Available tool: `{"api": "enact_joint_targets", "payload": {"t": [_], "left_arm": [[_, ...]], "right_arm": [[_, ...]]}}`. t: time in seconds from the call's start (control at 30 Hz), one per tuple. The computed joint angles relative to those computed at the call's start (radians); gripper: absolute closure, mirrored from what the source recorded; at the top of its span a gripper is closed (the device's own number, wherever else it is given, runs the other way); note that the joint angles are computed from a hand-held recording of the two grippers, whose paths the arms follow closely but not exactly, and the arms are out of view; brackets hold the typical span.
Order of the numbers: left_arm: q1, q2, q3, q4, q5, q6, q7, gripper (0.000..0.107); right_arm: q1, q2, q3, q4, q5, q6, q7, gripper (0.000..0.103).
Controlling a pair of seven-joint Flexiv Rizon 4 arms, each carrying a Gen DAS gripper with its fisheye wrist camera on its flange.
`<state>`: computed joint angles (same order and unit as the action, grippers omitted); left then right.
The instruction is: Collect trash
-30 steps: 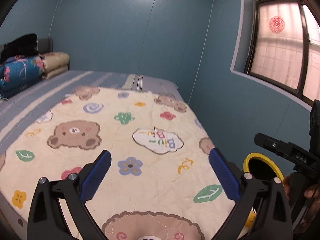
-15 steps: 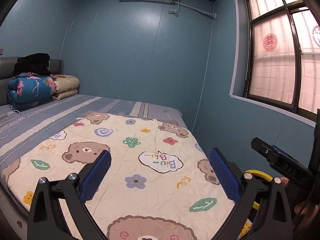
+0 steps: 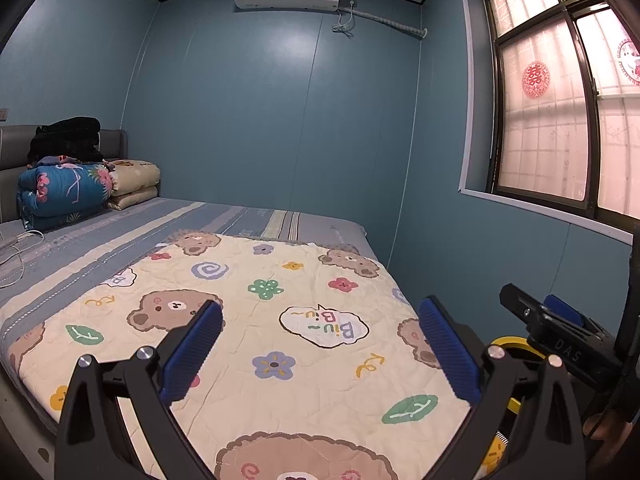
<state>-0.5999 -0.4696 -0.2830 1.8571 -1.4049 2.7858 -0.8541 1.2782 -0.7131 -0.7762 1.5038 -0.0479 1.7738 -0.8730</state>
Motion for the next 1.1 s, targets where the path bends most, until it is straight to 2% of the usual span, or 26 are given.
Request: {"api": "enact_joint_targets", "payload": {"t": [1.1], "left_arm": [[0.002,-0.01,-0.004,-0.012,-0.009,-0.013,0.019,0.012]], "right_arm": [[-0.044,-0.005,0.05,-0.015,-0.071,-0.027,0.054,0.008]]}}
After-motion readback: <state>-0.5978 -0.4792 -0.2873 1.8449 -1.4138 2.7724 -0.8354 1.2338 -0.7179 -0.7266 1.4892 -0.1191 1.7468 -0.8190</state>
